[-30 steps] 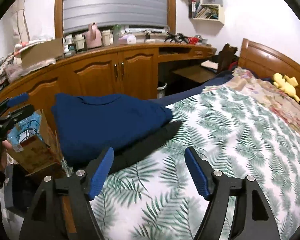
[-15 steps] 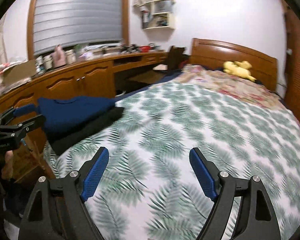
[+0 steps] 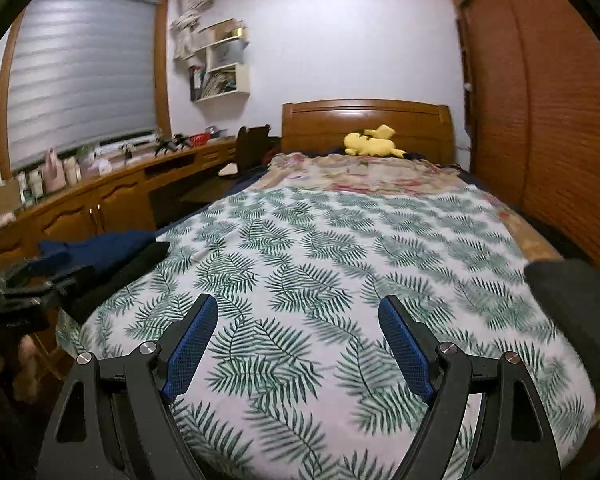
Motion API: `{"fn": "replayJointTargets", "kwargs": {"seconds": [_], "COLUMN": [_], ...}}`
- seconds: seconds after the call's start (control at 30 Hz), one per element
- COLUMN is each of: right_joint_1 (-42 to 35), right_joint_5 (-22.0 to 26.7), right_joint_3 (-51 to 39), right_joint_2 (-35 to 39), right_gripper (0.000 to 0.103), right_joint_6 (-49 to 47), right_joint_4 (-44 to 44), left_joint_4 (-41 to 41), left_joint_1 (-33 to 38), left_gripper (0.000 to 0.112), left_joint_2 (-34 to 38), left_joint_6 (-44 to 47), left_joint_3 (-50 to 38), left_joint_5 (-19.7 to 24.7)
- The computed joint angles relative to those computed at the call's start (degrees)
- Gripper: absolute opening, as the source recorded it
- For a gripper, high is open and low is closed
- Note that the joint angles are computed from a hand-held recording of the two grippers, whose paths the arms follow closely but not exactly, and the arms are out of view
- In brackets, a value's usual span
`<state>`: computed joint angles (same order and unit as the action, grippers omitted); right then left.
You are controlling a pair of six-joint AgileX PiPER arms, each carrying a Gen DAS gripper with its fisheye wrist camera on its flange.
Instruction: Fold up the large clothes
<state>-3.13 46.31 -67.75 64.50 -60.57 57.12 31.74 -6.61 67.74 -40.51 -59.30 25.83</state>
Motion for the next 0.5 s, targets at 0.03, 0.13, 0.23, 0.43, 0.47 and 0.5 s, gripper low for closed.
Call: {"fn": "replayJointTargets", "kwargs": {"seconds": [0.03,0.13,0.23,0.43,0.47,0.5], "right_joint_1": [-1.3,-4.8,-5.4,-3.3,-2.3,-1.4], "right_joint_5": [0.9,2.8,2.4,-1.8,-3.1,-4.1], "right_joint_3": [0.5,2.6,4.5,8.8,9.3,9.5], "right_joint_2": [-0.8,-3.4,-5.7,-9.3,-9.6,-9.1], "right_gripper": [0.084,0.084,0.084,0.084,0.084,0.084], "right_joint_6": [-0.3,-1.7,-1.7,-1.5,-1.2,-1.2], "right_joint_4": [0.6,2.6,2.3,1.2,0.6,0.9], "left_joint_4": [0.9,2.6,5.3,6.7,7.0,7.3], "left_joint_1": [-1.2,-4.6,-7.4,-9.3,-9.6,-9.9], "left_gripper": [0.093,0.093,0.093,0.093,0.093,0.093], "left_joint_2": [0.1,0.6,0.8,0.8,0.7,0.5], "left_joint_6": [-1.0,-3.1,-5.7,-6.9,-7.2,-7.6], "left_joint_3": [-0.2,-1.1,-1.7,-2.4,-2.4,-2.3], "left_joint_5": [0.5,2.0,3.5,4.2,4.3,4.4]}}
